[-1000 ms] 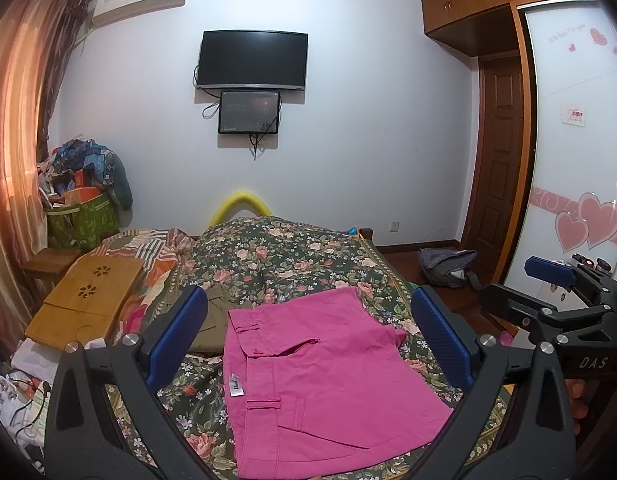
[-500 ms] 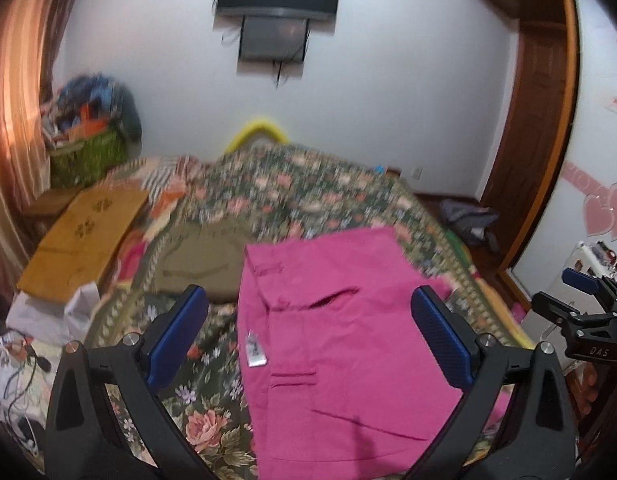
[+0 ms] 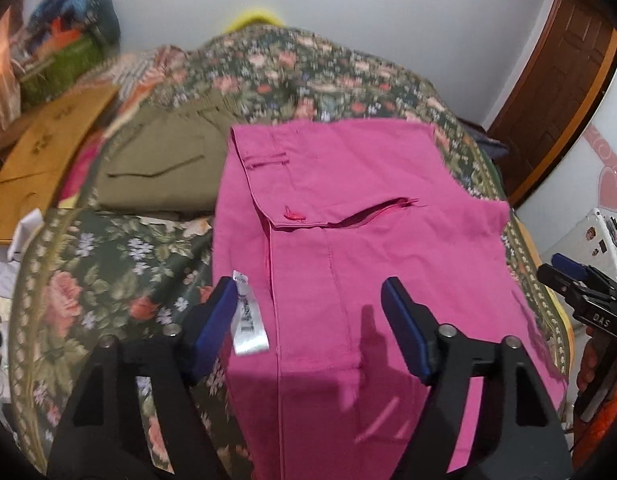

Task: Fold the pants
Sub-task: 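Lower both grippers onto the pink trousers' leg hems and close them, then lift the hem with the right gripper while the left gripper lifts the other hem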

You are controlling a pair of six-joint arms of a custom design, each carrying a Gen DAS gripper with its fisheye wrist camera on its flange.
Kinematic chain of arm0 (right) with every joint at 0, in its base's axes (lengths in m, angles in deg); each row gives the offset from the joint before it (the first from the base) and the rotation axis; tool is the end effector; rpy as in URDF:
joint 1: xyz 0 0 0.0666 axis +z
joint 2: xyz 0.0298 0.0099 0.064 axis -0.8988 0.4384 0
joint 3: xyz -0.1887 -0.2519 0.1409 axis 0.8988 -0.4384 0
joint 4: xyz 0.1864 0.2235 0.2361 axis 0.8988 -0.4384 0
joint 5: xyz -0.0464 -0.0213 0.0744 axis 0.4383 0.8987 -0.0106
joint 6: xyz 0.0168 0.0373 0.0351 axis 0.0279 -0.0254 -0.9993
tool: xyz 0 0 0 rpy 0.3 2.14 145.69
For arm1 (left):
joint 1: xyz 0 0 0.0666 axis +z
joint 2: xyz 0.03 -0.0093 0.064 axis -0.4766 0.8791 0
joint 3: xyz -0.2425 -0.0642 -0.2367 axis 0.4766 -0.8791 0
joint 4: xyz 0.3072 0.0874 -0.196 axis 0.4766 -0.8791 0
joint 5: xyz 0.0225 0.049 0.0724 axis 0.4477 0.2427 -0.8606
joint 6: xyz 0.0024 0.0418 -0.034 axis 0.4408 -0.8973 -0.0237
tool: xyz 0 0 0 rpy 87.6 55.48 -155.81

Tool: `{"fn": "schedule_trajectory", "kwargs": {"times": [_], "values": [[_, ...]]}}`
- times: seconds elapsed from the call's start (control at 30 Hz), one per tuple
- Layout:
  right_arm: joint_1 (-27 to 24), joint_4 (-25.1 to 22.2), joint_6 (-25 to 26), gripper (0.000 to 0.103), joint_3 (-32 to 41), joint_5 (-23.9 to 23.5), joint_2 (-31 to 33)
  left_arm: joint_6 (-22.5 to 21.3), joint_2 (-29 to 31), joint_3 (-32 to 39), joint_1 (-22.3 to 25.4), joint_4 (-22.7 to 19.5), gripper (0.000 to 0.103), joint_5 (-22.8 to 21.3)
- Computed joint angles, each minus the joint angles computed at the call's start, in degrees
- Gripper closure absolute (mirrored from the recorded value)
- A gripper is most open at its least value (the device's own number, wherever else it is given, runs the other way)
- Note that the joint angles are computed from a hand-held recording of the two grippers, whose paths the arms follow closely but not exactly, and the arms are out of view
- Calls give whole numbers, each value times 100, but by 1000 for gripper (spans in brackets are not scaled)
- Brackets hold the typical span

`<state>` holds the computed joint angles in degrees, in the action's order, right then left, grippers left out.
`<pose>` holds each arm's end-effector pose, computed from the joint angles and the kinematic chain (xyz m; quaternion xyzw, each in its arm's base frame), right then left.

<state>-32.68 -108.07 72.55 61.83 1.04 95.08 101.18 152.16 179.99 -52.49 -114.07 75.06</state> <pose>0.5320 0.3239 0.3822 -0.1848 0.9270 0.1208 0.3031 0.5102 -0.2197 0.3361 -0.1313 0.9413 -0.0588 0.3054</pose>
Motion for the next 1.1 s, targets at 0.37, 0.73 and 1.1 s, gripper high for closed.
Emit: {"fn": "schedule_trajectory", "kwargs": {"times": [0.37, 0.73, 1.1], "values": [[-252, -539, -152, 63, 957, -1219, 906, -180, 561, 363, 389, -70, 49, 976], [-260, -558, 47, 96, 1112, -1742, 1025, -180, 367, 146, 339, 60, 81, 1119], [-253, -379, 155, 97, 496, -1822, 483, -236, -116, -165, 201, -32, 99, 826]]}}
